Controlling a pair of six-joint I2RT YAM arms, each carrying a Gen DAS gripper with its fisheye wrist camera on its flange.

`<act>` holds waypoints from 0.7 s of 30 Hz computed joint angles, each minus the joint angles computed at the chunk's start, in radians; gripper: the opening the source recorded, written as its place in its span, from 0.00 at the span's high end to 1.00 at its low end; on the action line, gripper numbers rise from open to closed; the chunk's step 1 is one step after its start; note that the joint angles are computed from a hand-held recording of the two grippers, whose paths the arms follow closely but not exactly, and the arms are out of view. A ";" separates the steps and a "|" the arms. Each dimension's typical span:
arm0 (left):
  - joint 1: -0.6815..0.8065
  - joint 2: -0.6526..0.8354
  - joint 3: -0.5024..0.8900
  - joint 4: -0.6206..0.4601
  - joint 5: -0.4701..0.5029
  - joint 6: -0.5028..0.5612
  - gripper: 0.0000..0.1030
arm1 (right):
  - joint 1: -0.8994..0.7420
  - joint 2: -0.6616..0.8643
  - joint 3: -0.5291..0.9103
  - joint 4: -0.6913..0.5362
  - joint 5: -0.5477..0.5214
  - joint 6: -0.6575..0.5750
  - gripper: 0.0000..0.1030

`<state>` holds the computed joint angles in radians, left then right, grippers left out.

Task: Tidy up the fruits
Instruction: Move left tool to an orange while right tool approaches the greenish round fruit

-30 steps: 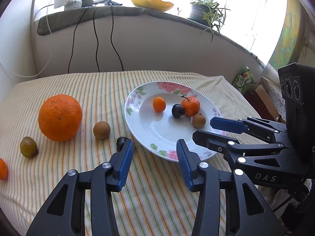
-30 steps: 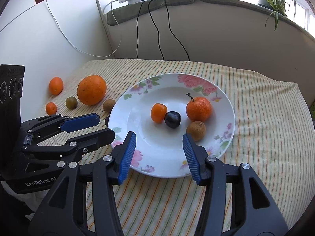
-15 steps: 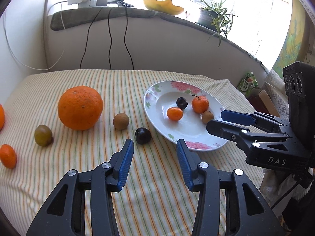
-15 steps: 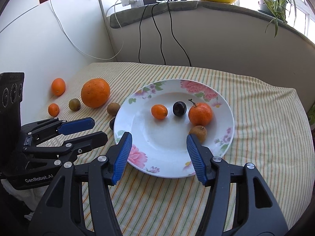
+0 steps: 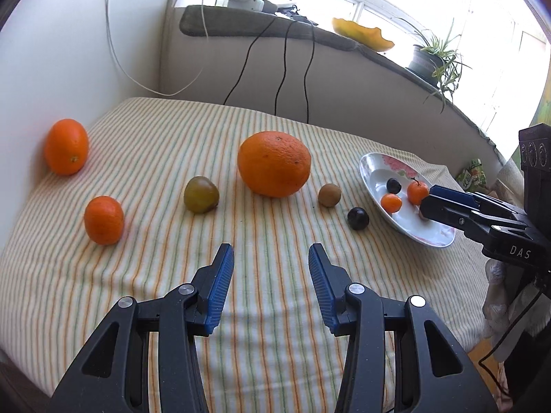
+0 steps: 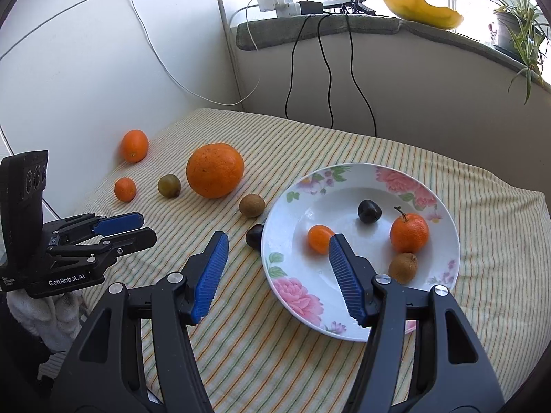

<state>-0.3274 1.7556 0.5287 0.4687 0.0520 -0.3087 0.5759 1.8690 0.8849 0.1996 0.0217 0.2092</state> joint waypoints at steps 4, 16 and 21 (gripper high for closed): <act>0.072 -0.030 -0.051 0.019 0.000 0.016 0.58 | 0.021 0.038 0.057 -0.019 -0.022 -0.009 0.38; 0.242 -0.018 -0.077 0.058 0.020 0.056 0.58 | 0.121 0.197 0.313 -0.134 -0.075 -0.028 0.43; 0.293 0.010 -0.069 0.079 0.039 0.070 0.58 | 0.159 0.304 0.455 -0.194 -0.094 -0.009 0.47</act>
